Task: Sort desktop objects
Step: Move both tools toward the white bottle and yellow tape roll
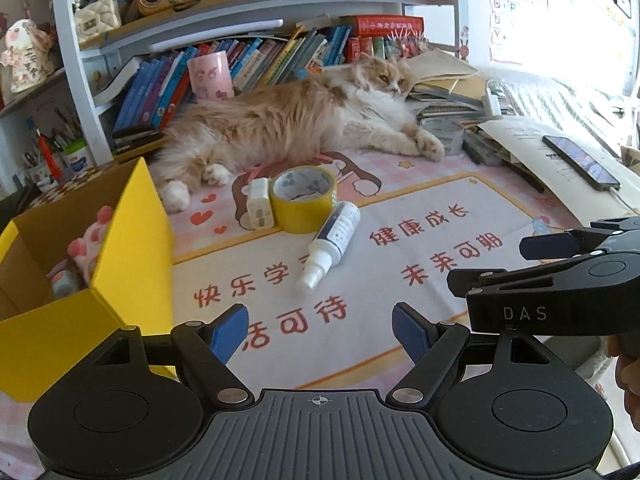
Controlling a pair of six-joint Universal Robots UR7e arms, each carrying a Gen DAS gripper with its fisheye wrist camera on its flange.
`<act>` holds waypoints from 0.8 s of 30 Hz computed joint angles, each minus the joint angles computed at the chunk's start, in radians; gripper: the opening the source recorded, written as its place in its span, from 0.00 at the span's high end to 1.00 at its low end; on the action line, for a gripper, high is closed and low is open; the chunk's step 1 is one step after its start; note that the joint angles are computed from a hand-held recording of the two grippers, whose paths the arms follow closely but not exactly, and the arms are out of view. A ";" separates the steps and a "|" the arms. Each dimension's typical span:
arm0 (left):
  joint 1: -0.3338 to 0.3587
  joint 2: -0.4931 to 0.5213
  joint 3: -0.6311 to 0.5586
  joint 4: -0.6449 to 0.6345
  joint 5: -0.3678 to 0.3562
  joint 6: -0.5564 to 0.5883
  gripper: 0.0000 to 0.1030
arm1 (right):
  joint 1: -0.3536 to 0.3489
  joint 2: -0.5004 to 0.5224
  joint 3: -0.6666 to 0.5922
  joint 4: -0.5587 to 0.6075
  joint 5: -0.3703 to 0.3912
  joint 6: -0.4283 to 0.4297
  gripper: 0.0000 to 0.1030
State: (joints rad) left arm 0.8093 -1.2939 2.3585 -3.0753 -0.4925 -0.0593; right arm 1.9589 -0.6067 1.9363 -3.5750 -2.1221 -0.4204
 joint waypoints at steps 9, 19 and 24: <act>0.048 0.091 -0.084 -0.064 -0.001 0.051 0.22 | -0.040 0.003 -0.070 0.057 0.054 -0.031 0.28; 0.128 0.214 -0.218 -0.151 -0.024 0.189 0.23 | -0.072 0.020 -0.148 0.098 0.096 -0.039 0.28; 0.179 0.259 -0.289 -0.127 -0.077 0.242 0.30 | -0.084 0.024 -0.173 0.115 0.110 -0.032 0.28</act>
